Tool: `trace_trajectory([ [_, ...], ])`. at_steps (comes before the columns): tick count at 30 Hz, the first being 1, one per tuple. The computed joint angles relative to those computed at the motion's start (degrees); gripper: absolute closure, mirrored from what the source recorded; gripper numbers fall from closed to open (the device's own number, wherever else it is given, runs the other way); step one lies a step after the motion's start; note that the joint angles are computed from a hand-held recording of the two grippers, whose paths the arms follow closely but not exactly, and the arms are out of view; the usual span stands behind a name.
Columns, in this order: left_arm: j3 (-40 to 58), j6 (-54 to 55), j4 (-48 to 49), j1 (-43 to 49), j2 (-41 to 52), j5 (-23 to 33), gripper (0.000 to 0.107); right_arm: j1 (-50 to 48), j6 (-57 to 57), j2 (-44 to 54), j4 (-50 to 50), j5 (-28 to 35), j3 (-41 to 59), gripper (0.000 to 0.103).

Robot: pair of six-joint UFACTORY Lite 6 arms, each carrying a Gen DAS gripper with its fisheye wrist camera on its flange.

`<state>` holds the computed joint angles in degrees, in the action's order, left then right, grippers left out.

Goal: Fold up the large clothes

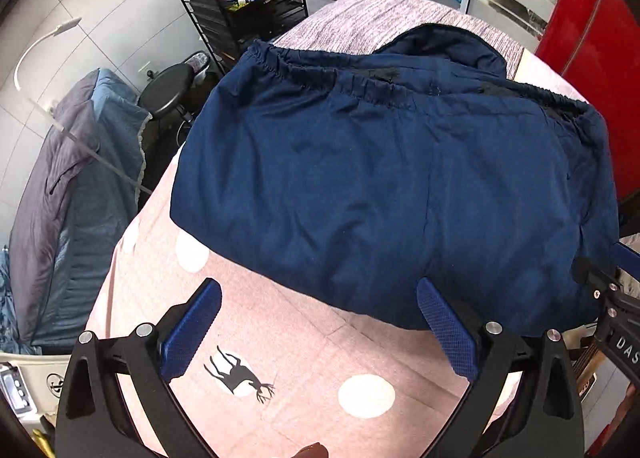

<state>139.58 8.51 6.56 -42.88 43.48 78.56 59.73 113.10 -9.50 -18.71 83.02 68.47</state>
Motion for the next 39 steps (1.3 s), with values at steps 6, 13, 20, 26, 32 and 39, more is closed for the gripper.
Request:
trace_trajectory([
  [6, -0.5, -0.5, 2.9, -1.9, 0.2, 2.3, 0.011, 0.8, 0.5, 1.3, -0.6, 0.9, 2.2, 0.035],
  [13, 1.3, -1.7, 4.3, -1.9, 0.7, 3.8, 0.011, 0.3, -1.5, 4.4, -1.8, 2.1, 6.2, 0.035],
  [20, -0.5, -1.4, 4.5, -2.0, -0.5, 3.1, 0.011, -0.1, -3.0, 5.4, -1.7, 1.8, 7.1, 0.035],
  [26, 0.9, -1.4, 4.4, -2.2, 0.4, 3.7, 0.011, -0.2, -3.4, 5.7, -1.7, 1.8, 7.4, 0.035],
  [32, 1.4, -1.4, 4.3, -2.3, 0.6, 3.7, 0.011, -0.4, -3.7, 5.9, -1.7, 1.8, 7.5, 0.035],
  [39, 2.4, -1.2, 4.1, -2.1, 1.3, 4.2, 0.011, -0.8, -4.1, 5.3, -1.5, 1.9, 6.9, 0.035],
])
